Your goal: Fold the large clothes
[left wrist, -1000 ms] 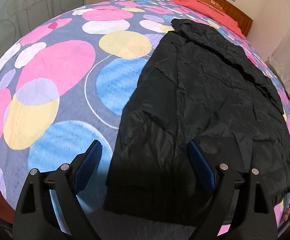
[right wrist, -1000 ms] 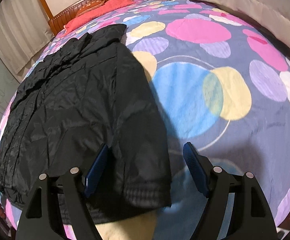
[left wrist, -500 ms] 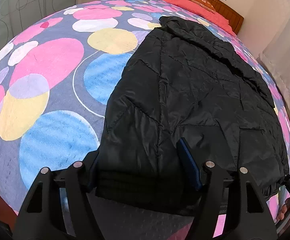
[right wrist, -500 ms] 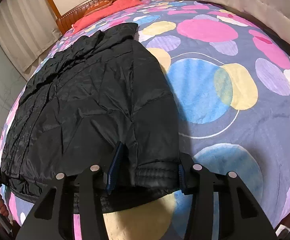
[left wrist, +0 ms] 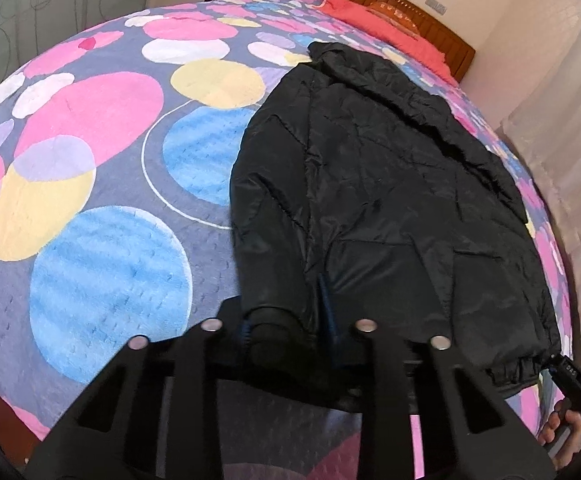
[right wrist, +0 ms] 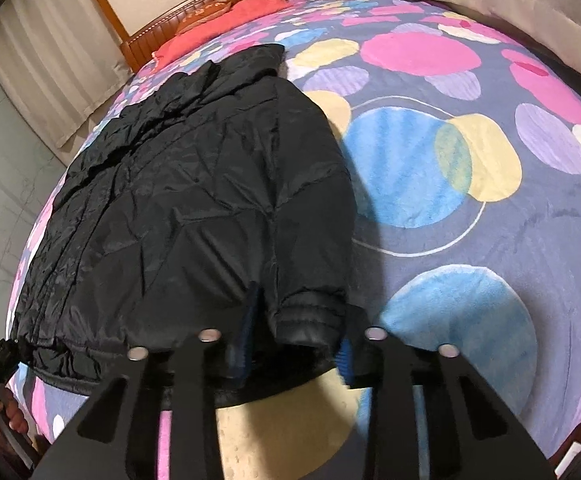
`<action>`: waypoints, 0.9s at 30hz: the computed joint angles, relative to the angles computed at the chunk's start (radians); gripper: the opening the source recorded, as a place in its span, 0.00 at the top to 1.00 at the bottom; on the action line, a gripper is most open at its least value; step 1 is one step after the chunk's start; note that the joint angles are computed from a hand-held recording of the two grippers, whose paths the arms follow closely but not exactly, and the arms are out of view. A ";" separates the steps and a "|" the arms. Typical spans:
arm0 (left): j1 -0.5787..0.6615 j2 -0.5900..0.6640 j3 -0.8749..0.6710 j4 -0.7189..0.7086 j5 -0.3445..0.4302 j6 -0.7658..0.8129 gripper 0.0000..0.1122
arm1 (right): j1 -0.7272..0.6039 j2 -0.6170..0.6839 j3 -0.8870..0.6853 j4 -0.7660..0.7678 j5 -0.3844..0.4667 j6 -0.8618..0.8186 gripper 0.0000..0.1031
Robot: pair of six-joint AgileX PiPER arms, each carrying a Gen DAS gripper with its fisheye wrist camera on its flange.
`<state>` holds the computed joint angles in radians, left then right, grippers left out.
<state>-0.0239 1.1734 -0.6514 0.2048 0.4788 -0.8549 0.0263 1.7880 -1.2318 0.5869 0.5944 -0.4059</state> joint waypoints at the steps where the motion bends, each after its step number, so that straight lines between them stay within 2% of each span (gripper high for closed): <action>1: -0.001 -0.011 0.004 -0.003 -0.005 0.000 0.85 | -0.001 -0.005 0.004 0.010 0.001 -0.010 0.80; 2: 0.000 -0.025 0.009 -0.011 -0.009 0.006 0.86 | -0.004 -0.014 0.010 0.026 0.003 -0.026 0.84; 7: -0.005 -0.111 0.024 -0.024 0.008 0.019 0.89 | -0.043 -0.048 0.031 0.126 0.060 -0.108 0.86; 13: -0.026 -0.224 0.048 -0.038 0.079 0.015 0.89 | -0.092 -0.076 0.049 0.204 0.117 -0.171 0.87; 18: -0.035 -0.233 0.003 -0.025 0.106 0.001 0.89 | -0.136 -0.063 0.011 0.316 0.196 -0.226 0.87; 23: 0.020 -0.217 -0.118 -0.097 0.098 0.128 0.90 | -0.155 -0.015 -0.107 0.466 0.337 -0.256 0.88; 27: 0.135 -0.146 -0.231 -0.308 0.081 0.379 0.90 | -0.132 0.056 -0.260 0.515 0.400 -0.223 0.88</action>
<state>0.1110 1.0270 -0.8826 -0.1028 0.5596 -0.4758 -0.1054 1.8444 -1.4920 1.1020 0.9941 -0.6288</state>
